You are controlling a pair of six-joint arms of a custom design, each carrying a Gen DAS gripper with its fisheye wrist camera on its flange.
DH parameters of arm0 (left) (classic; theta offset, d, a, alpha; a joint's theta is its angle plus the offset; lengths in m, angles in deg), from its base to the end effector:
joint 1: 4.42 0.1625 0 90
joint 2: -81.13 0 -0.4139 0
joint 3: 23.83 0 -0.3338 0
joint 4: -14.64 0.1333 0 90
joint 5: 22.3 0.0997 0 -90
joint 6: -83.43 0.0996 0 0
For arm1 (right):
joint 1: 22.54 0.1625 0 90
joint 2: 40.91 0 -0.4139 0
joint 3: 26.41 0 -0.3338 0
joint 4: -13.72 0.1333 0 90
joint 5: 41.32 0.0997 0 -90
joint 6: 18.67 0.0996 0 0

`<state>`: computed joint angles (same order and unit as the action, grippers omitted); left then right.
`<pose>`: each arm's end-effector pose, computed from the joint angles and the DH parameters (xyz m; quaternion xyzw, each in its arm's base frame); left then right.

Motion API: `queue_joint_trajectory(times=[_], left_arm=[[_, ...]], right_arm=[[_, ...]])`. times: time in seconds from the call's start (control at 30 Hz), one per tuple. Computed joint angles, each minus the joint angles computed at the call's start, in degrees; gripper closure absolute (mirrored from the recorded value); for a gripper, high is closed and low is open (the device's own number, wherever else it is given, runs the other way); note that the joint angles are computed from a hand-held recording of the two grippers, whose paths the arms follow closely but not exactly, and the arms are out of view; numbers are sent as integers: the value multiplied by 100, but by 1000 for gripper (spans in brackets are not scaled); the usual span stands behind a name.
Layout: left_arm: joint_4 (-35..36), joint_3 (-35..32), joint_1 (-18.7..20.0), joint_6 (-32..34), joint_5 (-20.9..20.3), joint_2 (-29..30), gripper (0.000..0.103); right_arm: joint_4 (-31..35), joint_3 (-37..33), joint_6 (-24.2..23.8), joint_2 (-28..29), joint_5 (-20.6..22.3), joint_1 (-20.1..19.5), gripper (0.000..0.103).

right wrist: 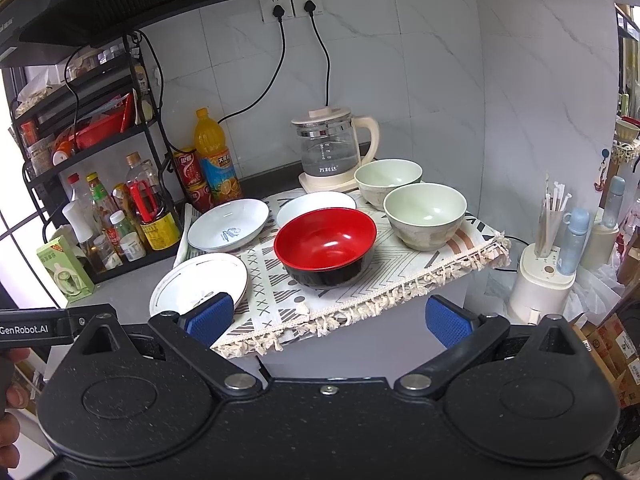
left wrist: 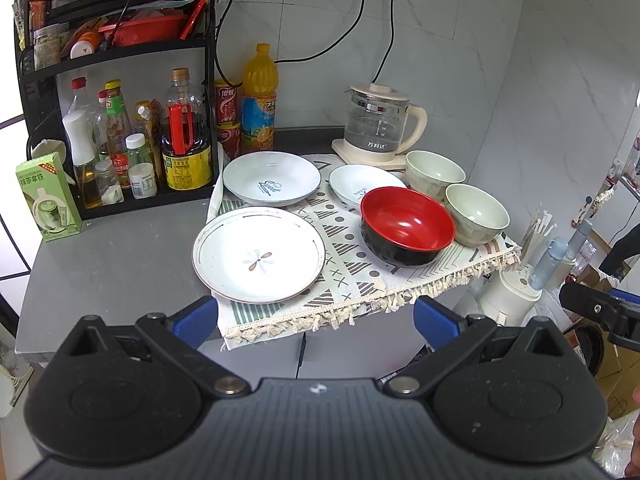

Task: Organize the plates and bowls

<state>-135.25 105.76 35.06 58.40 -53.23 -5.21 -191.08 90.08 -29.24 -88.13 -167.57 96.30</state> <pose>-0.1540 -0.4103 0.3263 0.1204 0.8554 -0.3983 0.3084 0.3191 -0.4252 0.1690 0.1822 -0.8656 0.4086 0.2248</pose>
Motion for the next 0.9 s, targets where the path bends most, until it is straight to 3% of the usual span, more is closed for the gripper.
queue_joint_trajectory(times=[0.9], left_arm=[[319, 48, -28, -260, 94, -191, 0]], right_arm=[[142, -49, -252, 24, -56, 74, 0]])
